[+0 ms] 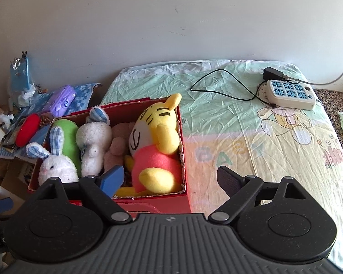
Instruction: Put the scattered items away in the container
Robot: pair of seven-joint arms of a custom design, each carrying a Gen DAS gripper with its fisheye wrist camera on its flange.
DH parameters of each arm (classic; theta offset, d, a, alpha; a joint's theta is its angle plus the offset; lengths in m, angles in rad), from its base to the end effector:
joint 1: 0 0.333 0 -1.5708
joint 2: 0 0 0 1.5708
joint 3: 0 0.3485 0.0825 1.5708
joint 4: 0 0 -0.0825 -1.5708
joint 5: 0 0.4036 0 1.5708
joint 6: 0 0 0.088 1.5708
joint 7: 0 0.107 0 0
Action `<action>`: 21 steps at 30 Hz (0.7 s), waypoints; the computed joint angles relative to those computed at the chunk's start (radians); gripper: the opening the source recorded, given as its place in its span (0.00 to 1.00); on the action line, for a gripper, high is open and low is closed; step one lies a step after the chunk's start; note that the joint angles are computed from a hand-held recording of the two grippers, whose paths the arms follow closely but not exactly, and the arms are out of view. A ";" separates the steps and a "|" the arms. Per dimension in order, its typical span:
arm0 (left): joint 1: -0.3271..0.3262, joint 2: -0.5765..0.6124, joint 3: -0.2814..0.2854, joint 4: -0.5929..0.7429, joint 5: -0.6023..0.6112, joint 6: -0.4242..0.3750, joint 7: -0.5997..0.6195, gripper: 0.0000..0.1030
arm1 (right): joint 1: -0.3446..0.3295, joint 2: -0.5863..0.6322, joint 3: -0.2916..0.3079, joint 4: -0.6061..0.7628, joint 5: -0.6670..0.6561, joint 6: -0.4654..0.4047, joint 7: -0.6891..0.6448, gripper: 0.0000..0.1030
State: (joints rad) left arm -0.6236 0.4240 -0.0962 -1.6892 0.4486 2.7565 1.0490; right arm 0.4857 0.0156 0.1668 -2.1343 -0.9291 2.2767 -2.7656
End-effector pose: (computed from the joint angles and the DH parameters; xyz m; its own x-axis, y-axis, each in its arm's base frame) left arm 0.5510 -0.4928 0.4446 -0.5046 -0.8631 -0.0230 -0.6602 0.4029 -0.6339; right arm 0.4705 0.3346 0.4416 -0.5959 -0.7866 -0.1620 -0.5310 0.5372 -0.6553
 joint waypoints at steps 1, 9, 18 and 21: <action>-0.004 0.002 0.001 -0.003 0.010 0.014 0.003 0.98 | 0.002 -0.001 0.002 -0.001 0.004 -0.014 0.011 0.88; 0.114 0.066 -0.216 0.037 -0.260 0.039 0.391 0.98 | 0.024 -0.081 0.035 -0.086 0.088 -0.207 0.168 0.87; -0.054 0.078 -0.074 0.069 -0.264 0.046 0.372 0.98 | 0.034 -0.149 0.068 -0.160 0.167 -0.281 0.193 0.87; -0.077 0.076 -0.058 0.076 -0.247 0.018 0.333 0.98 | 0.030 -0.166 0.066 -0.184 0.177 -0.237 0.174 0.87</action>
